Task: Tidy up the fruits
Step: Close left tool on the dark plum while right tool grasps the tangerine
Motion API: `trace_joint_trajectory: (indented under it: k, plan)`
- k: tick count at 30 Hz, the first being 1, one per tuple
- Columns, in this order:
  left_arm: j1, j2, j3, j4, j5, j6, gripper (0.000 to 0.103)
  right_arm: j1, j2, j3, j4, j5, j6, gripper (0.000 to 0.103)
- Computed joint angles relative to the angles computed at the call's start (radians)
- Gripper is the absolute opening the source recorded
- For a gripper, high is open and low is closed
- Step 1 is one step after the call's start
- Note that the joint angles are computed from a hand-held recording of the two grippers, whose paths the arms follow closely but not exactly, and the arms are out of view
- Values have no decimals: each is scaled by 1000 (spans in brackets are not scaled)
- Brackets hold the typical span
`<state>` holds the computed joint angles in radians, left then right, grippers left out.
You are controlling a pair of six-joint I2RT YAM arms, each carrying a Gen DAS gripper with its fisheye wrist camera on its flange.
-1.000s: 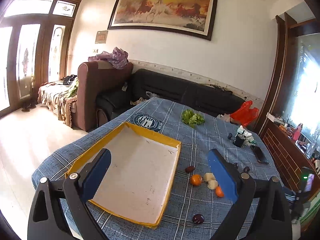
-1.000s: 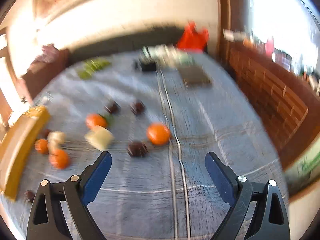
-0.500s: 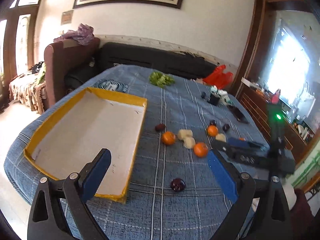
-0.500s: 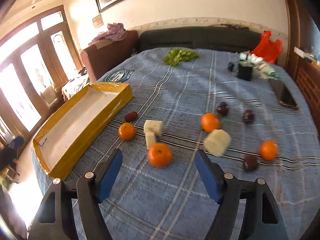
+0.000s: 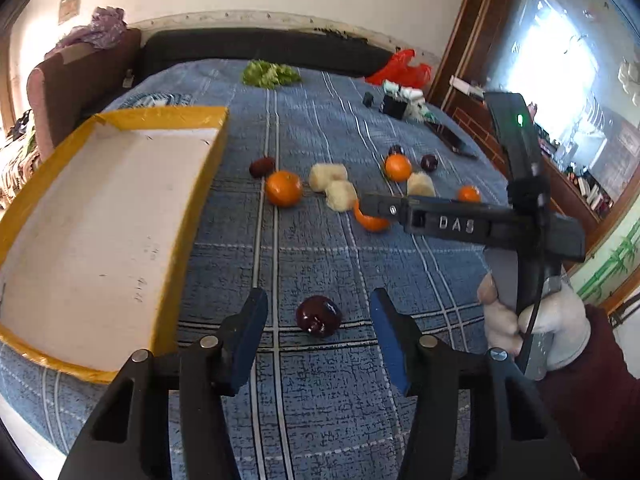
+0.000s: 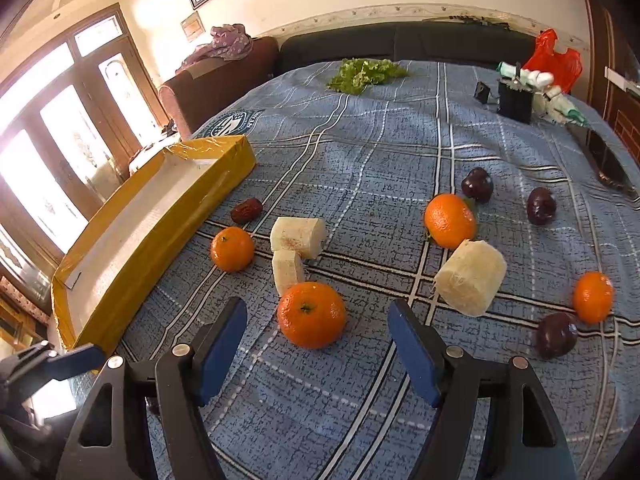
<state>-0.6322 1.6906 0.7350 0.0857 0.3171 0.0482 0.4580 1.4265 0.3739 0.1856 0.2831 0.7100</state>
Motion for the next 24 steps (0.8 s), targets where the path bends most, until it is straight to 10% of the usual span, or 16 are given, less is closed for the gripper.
trace_joint_trajectory:
  k: [8, 24]
  plan:
    - [-17, 118, 82, -59, 5, 38, 30, -28, 50, -3, 69, -56, -22, 73]
    - [-39, 150, 95, -34, -50, 3, 27, -6, 110, 39, 48, -29, -32, 42]
